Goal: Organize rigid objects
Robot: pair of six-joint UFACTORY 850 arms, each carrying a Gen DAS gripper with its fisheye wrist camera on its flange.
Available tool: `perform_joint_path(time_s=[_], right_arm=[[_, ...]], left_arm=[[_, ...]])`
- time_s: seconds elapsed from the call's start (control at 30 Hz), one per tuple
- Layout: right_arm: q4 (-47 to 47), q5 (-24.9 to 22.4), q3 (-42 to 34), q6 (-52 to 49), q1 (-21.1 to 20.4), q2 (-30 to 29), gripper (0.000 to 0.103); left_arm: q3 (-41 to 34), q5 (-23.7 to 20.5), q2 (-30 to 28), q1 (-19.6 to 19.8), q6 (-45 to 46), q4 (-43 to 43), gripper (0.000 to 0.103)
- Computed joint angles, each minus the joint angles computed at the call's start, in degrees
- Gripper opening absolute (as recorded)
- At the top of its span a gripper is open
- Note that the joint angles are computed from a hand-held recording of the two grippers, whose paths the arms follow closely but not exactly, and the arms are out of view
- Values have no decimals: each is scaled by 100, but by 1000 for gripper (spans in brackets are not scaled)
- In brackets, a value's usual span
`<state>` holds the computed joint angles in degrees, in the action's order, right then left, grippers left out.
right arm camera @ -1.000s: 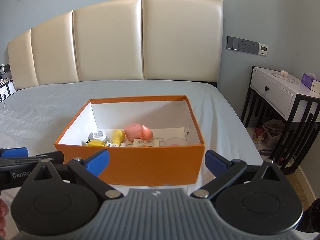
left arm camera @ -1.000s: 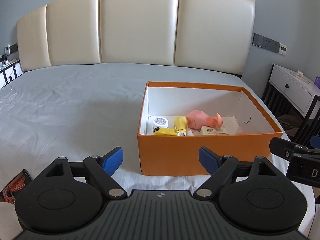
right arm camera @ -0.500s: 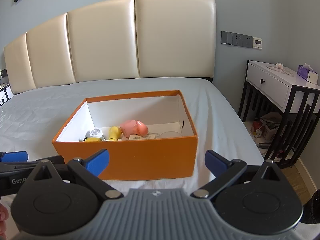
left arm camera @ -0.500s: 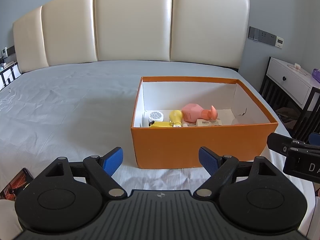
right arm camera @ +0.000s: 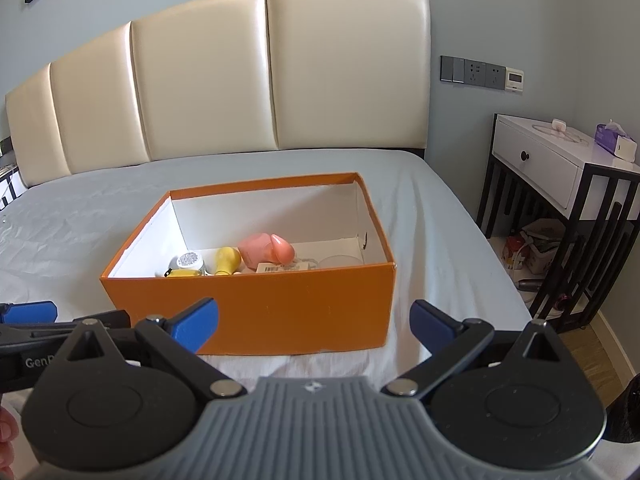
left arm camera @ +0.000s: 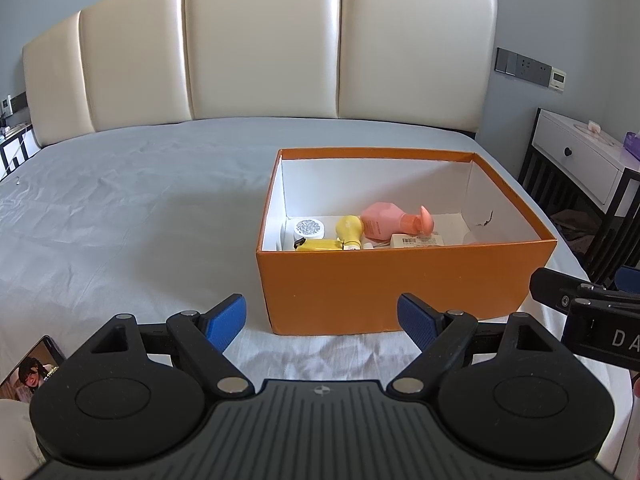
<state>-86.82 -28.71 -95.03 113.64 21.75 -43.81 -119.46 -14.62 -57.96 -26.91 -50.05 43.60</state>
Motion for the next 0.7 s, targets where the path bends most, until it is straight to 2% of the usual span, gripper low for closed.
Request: perform_joint_path(time_s=[0.7], right_arm=[[346,99,-139,-590,19,-92,100]], left_arm=[[102,154,43,68,102,-254,100]])
